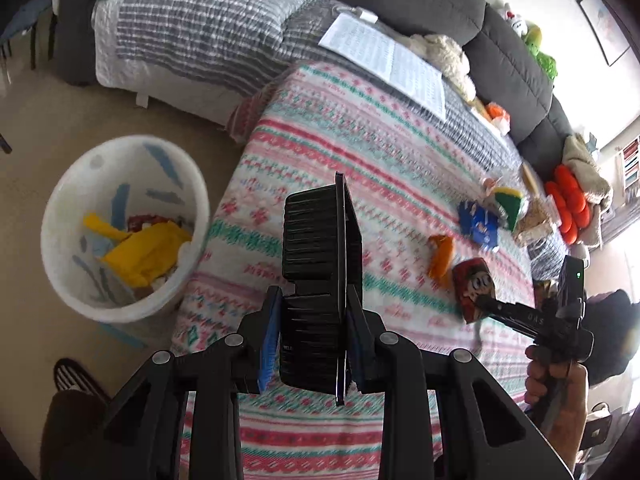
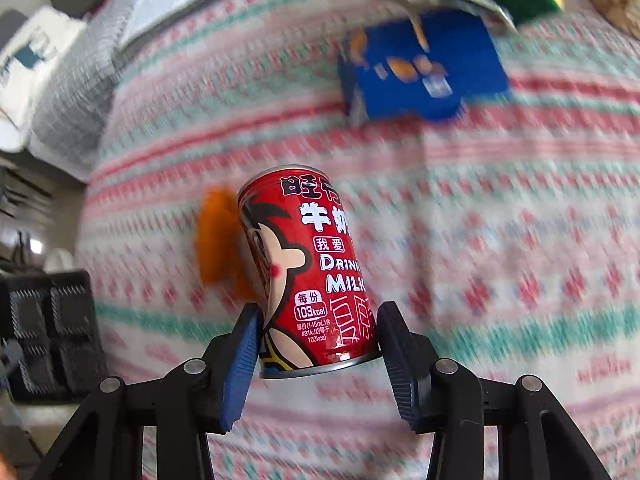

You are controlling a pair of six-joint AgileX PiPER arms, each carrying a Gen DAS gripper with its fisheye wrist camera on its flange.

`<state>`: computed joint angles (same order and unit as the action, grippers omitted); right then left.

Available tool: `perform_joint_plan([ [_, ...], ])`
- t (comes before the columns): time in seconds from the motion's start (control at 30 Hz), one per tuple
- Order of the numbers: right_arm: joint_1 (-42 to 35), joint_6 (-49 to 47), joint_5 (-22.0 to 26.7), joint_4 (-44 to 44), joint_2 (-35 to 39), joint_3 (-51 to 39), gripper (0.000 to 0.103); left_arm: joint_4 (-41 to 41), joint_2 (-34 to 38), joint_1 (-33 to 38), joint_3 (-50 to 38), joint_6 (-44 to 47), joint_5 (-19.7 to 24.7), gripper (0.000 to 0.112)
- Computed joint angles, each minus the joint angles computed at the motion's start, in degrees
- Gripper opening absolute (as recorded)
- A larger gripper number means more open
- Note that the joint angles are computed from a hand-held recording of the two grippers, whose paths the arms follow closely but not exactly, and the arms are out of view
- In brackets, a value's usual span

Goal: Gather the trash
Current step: 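Lift the black tray with the left tool while the right tool grasps the red Drink Milk can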

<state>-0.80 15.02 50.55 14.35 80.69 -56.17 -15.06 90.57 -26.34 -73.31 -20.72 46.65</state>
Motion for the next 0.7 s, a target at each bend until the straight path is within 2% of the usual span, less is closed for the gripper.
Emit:
perform_joint_plan([
  [0.1,-0.41,-2.07,0.00,1.11,-0.82,2.29,0.053,-1.54,-0.49,0.75,1.34,1.30,0.28,0.028],
  [0.23,-1.99,-4.74,-0.20,3.10,-0.11,1.51,0.060,-0.33,-1.48,0.34,2.35,0.60,0.05,0.028],
  [0.33,-2.67,-6.34,-1.47,4.14,2.25,0.30,0.060,0.14,-2.21,0.33,2.82,0.73,-0.11,0.028],
  [0.37,-2.45,-6.32,-1.30,3.94,3.38,-0.25,0.059,0.40,-2.43,0.47,2.89,0.62,-0.15,0.028],
  [0.4,-1.96,-5.85,-1.17,3.33,4.34,-0.54,0.051,0.29,-2.81,0.91,3.07,0.79,-0.17,0.028],
  [0.43,-1.08,-5.21,-1.21,2.86,5.03,-0.97,0.048,-0.12,-3.20,1.52,3.30,1.15,-0.18,0.028],
  [0.7,4.49,0.26,-2.29,-0.34,3.48,-2.88,0.048,-1.02,-8.25,11.12,5.65,3.02,-0.04,0.028],
])
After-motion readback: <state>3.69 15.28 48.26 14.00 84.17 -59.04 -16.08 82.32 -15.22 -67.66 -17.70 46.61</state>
